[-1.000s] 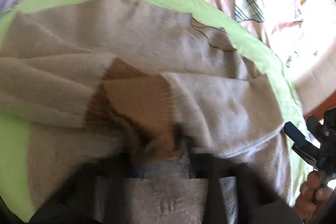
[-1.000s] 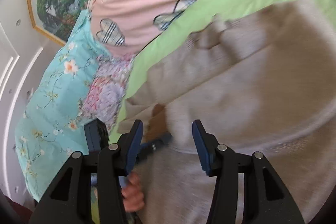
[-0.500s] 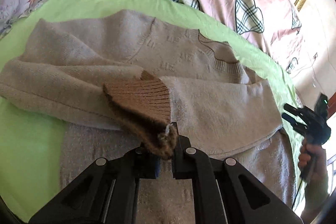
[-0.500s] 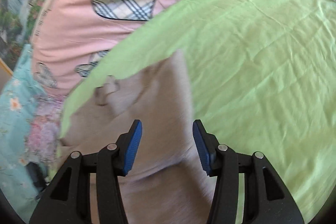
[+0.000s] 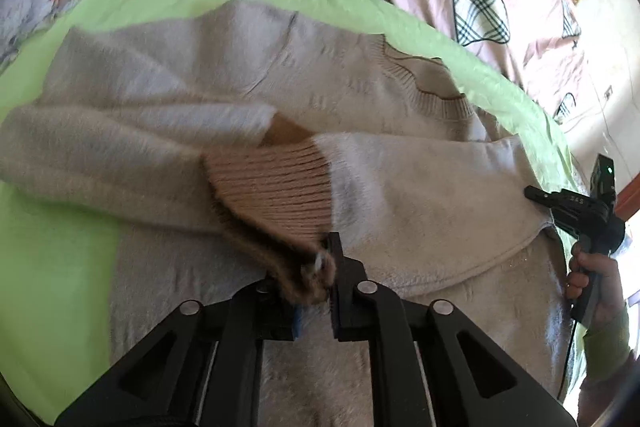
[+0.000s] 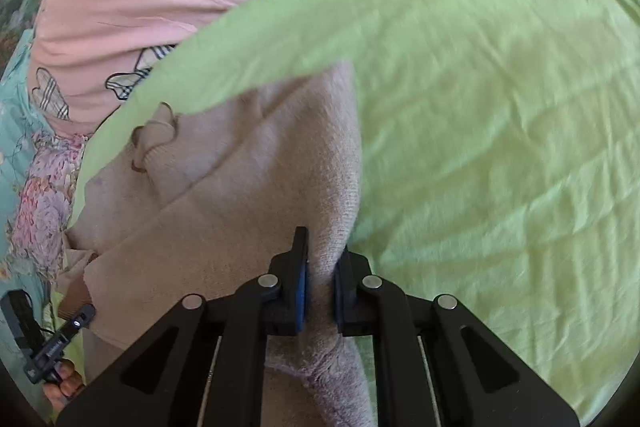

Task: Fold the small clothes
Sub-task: 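Carry the sleeve across the sweater body with the left gripper and release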

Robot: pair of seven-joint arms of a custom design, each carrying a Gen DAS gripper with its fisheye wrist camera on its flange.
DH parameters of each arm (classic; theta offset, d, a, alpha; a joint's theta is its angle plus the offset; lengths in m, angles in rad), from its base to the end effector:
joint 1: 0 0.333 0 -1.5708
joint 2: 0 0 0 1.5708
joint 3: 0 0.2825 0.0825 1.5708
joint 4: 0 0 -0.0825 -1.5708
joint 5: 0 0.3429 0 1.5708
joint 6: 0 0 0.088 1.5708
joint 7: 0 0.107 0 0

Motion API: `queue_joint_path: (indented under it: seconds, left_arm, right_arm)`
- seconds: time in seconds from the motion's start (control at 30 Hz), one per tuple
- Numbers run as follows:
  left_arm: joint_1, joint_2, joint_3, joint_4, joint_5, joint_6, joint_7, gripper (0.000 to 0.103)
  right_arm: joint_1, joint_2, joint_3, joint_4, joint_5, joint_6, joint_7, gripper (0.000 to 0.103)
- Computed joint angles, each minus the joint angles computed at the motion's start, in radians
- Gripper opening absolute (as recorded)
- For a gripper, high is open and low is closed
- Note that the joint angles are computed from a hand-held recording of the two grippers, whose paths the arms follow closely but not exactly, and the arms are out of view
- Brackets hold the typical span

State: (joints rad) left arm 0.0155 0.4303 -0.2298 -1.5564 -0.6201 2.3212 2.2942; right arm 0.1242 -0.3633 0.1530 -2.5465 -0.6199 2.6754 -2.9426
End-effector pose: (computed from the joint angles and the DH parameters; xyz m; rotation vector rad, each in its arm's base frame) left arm 0.6459 -0.1283 0.4304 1.4379 -2.5529 1.0499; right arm 0.4085 0.1361 0.4366 -0.7241 2.4522 -0.4476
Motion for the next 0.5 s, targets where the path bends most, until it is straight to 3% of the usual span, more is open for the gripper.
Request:
queue_joint_path:
  seconds: [0.17, 0.23, 0.37, 0.4, 0.43, 0.5]
  left_arm:
    - [0.037, -0.072, 0.012, -0.081, -0.038, 0.034, 0.061, 0.019]
    - [0.043, -0.101, 0.022, -0.11, -0.043, 0.068, 0.096, 0.018]
    - [0.043, -0.112, 0.042, -0.11, -0.02, 0.124, 0.129, 0.028]
    - [0.027, -0.101, 0.067, -0.089, -0.016, 0.111, 0.122, 0.04]
    - [0.046, -0.069, 0.058, -0.033, 0.02, 0.051, 0.069, 0.048]
    - [0.068, -0.007, 0.053, 0.071, 0.014, -0.073, 0.01, 0.054]
  right_arm:
    - [0.002, -0.075, 0.08, 0.0, -0.056, -0.07, 0.132, 0.03]
    - [0.027, -0.081, 0.102, 0.017, -0.064, -0.103, 0.15, 0.041]
    - [0.072, -0.047, 0.12, 0.061, -0.08, -0.108, 0.189, 0.048]
    - [0.081, -0.035, 0.125, 0.068, -0.092, -0.082, 0.209, 0.048]
    - [0.086, -0.017, 0.124, 0.075, -0.104, -0.048, 0.229, 0.048]
    - [0.103, 0.024, 0.127, 0.107, -0.109, -0.033, 0.246, 0.048]
